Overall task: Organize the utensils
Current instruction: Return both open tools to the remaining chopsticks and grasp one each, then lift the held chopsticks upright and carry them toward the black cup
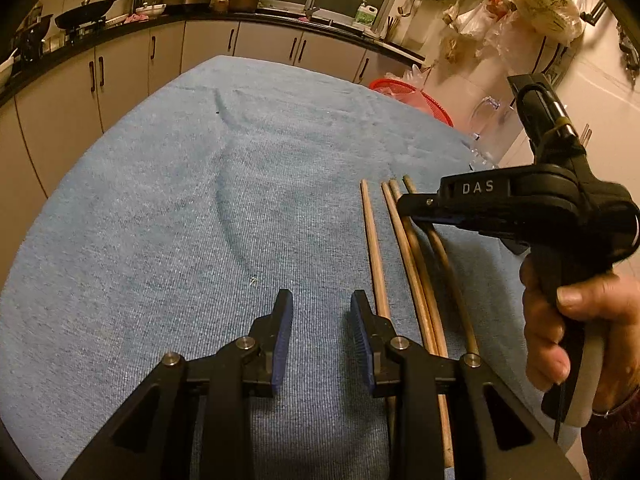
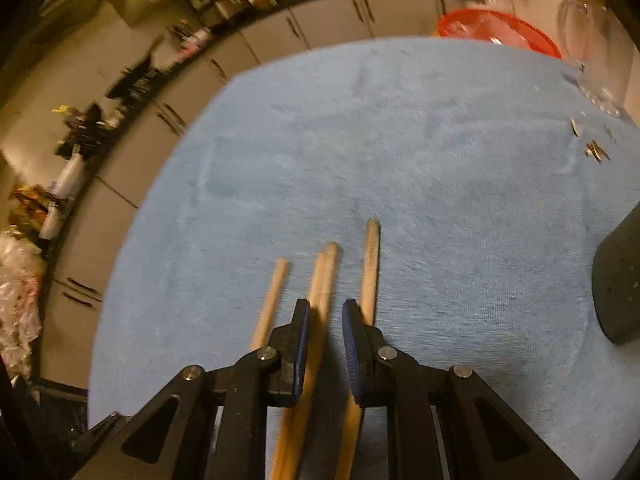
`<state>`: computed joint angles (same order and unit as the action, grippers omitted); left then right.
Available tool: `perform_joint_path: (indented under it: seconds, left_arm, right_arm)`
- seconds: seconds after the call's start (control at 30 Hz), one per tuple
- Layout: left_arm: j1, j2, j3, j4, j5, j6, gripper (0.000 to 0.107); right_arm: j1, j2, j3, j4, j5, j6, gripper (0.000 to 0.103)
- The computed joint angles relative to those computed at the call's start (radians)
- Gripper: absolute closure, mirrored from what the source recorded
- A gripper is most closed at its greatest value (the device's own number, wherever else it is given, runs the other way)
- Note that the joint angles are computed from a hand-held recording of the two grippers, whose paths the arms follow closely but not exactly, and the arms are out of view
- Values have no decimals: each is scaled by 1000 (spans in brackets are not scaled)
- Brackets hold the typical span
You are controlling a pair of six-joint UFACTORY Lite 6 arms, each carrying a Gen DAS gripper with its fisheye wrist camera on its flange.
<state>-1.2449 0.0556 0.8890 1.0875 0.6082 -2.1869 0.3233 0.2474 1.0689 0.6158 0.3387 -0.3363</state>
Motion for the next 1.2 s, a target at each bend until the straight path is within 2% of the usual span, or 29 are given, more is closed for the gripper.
perform_joint_path:
  seconds: [0.13,0.27,0.33,0.37,0.43,0.53,0.73,0.83,0.87,0.9,0.97,1.03,1.13,1.2]
  left_arm:
    - [0,14,16,-13,6,18,77]
    - [9,21,26,-29,3,49,76]
    - [24,19,34,-62,-10,93,76]
    - [40,18,44,-103,-24,145,76]
    - [81,11,59,-174,-72,243,76]
    - [161,7,90,-325,-164,447,76]
    - [258,159,295,-551,-176,767,76]
    - [318,281,433,-757,-170,1003,76]
    - [319,329,500,-768,-139,1028,76]
    - [316,391,583,-738,-66,1010,77]
    - [321,458,673,-712,9,998,88]
    - [340,543,798,-744,70,1069,89]
    - [373,686,1031,-778,211,1150,100]
    - [377,701,1062,-788,241,1147,102]
  right_arm:
    - [41,64,101,-259,43,243,88]
    - [113,190,297,-625,154,548,87]
    - [140,219,339,-711,181,605,90]
    - [139,221,342,-701,181,579,92]
    - [99,193,298,-554,145,450,95]
    - [41,36,108,-240,32,183,95]
    - [-85,-394,-248,347,14,-370,95]
    - [-163,-540,-332,386,84,-426,95]
    - [-190,-581,-358,400,103,-447,95]
    - [-211,-613,-372,399,121,-449,95]
    - [-276,-678,-413,416,180,-493,95]
    - [-299,-722,-432,418,221,-489,95]
    - [-309,-764,-454,430,235,-490,95]
    - [-348,-808,-476,439,275,-511,95]
